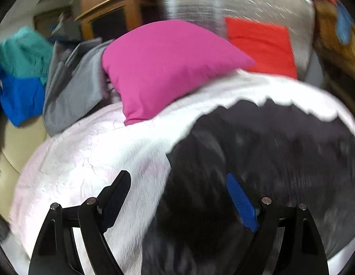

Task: Fold large clothes

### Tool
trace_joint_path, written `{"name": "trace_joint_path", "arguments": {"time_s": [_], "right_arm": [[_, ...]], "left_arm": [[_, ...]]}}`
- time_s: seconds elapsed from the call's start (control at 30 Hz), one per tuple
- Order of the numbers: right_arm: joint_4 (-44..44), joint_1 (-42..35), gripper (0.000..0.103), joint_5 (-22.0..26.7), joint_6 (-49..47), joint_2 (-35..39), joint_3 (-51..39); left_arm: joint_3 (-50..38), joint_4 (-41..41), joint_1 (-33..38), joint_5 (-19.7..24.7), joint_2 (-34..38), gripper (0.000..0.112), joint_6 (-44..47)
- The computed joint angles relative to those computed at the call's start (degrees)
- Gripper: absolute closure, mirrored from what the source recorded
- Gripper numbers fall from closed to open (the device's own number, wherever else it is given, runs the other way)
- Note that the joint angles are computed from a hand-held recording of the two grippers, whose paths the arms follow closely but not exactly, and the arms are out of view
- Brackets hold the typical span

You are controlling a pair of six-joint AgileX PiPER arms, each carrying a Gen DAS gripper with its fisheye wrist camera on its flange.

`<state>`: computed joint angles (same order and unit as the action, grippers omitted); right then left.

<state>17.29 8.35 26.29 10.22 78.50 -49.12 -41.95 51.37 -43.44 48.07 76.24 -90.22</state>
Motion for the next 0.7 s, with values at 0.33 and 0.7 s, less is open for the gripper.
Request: {"name": "trace_joint_path", "arguments": {"time_s": [0.33,0.7], "right_arm": [[-0.5,6.9,0.055,0.4,-0.8,6.1,-0.4],[2.9,10.6,0.055,-0.9,-5.5,0.2,1.5]], "left_arm": [[-1.0,-20.4,17.5,-17.0,8.3,0.024,17.9],[-5.6,-6.3,-3.1,-4.5,3.4,0.025,4.1]]}}
